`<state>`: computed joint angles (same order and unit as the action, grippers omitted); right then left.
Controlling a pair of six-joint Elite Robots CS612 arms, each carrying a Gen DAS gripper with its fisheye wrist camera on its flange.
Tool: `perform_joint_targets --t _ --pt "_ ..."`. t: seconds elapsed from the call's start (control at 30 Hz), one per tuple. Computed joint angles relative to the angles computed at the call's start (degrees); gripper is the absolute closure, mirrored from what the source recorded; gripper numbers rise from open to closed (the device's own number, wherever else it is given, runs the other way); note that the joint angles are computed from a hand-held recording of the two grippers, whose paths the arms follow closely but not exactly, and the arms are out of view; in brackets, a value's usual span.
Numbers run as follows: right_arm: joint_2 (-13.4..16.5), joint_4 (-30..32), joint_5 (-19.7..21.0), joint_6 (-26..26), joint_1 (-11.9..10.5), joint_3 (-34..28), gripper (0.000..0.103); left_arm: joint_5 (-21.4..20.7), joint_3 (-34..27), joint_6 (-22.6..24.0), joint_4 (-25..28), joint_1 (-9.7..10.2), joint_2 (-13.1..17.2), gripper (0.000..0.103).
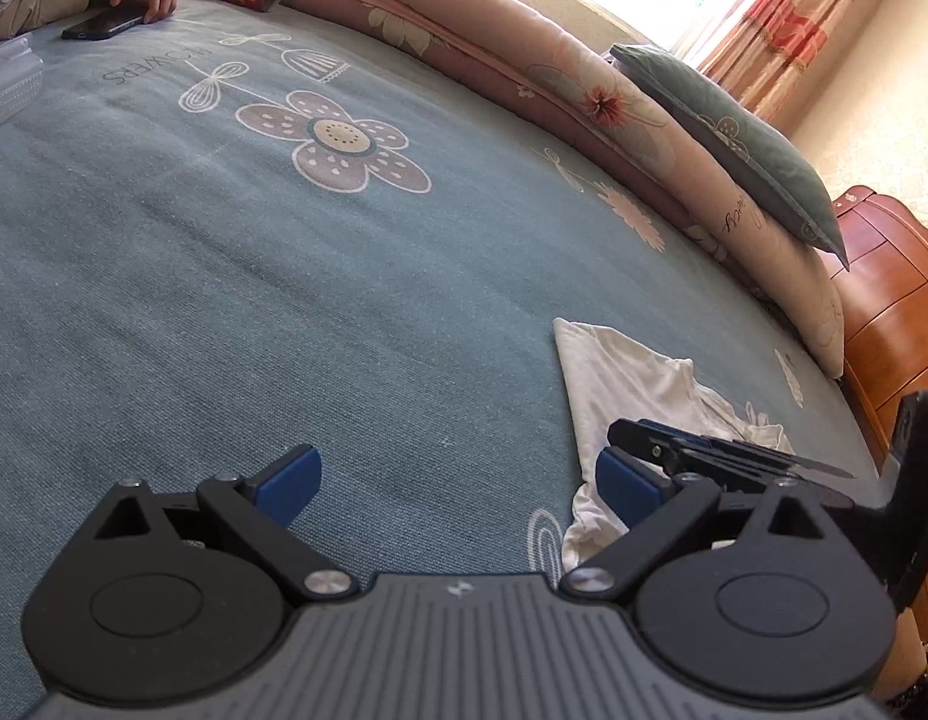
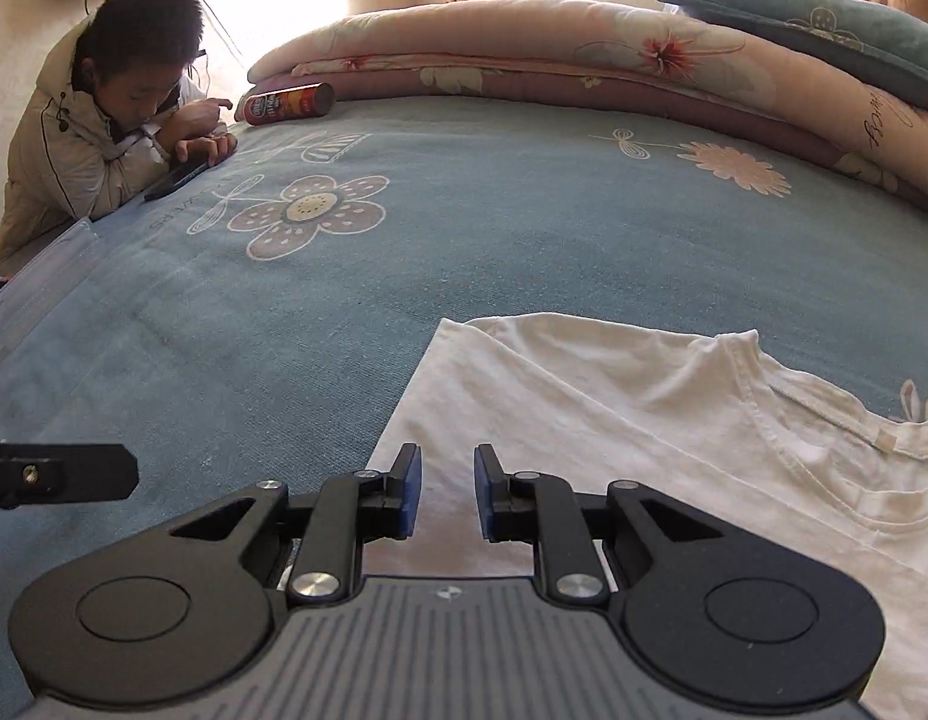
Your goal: Fold clothes
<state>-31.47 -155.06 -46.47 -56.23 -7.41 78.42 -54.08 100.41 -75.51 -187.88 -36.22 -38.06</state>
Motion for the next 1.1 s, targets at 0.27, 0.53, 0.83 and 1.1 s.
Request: perform_joint_targets --t 0.27,0.53,0.83,1.1 --pt "3.33 -5.55 -1.26 7.26 2.43 -4.49 0.071 -0.28 -0.63 0.34 1.84 0.26 0.08 0.005" --pt "-5.02 5.96 -1.63 -3.82 -2.23 0.40 0.047 1.26 -2.29 4.27 5.60 -0.54 -0.04 0.005" --pt "-11.98 8.13 -0.97 -7.69 -10.37 4.93 0.022 -0.87 -5.96 10.34 7.02 -1.16 1.13 0.005" --pt "-2.62 -10.80 -2.71 4.97 -12.03 4.46 0.021 -1.81 -9.90 15.66 8.89 -2.10 2.77 0.005"
